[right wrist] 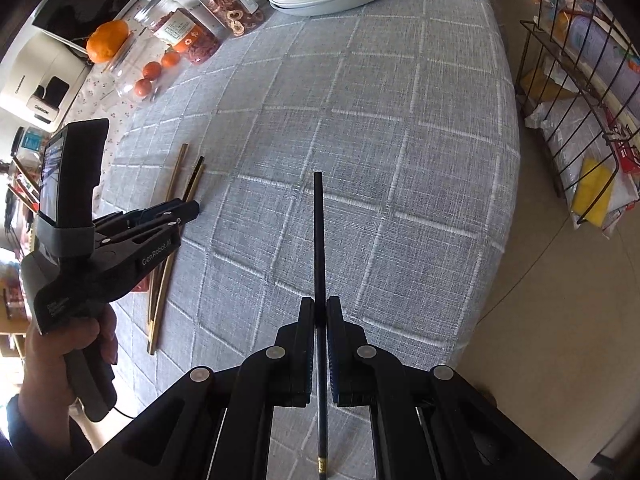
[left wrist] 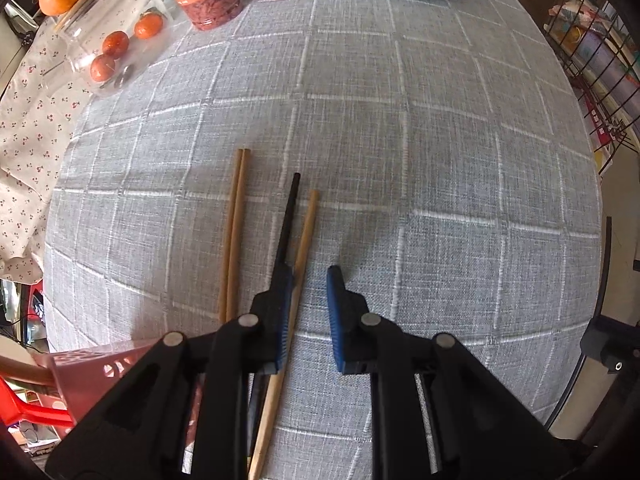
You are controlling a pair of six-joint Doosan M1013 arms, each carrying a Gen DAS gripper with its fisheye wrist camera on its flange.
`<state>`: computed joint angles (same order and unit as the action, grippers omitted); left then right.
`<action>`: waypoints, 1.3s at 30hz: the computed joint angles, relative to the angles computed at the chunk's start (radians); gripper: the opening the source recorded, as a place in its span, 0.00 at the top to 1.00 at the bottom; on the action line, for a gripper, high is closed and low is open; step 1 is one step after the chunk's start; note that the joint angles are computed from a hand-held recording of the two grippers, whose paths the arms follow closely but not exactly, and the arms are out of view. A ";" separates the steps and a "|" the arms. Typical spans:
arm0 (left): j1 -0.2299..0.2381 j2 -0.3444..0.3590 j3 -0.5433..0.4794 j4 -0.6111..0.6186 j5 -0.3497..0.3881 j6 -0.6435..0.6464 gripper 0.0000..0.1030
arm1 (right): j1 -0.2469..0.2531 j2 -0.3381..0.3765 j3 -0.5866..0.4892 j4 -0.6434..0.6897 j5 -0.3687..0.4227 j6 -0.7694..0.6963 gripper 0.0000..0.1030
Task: Organize utensils
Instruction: 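Grasp and lift a wooden chopstick with the left gripper while the right gripper holds the black chopstick, then carry both chopsticks to the pink holder and lower them in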
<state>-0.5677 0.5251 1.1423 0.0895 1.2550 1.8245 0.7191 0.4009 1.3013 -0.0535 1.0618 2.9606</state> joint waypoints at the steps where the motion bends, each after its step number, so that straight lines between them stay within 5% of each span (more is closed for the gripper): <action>1: 0.005 0.002 -0.003 -0.020 0.009 0.001 0.87 | 0.000 -0.001 0.001 0.001 -0.001 0.002 0.94; 10: 0.011 -0.003 0.009 -0.039 -0.011 0.030 0.92 | -0.001 0.002 -0.002 -0.003 0.006 0.013 0.94; 19: 0.029 -0.137 0.147 -0.119 -0.141 0.133 0.94 | 0.030 0.009 -0.049 -0.084 0.032 0.049 0.94; 39: 0.193 -0.379 0.322 -0.460 -0.341 0.386 0.94 | 0.162 0.139 -0.372 -0.395 0.315 -0.156 0.94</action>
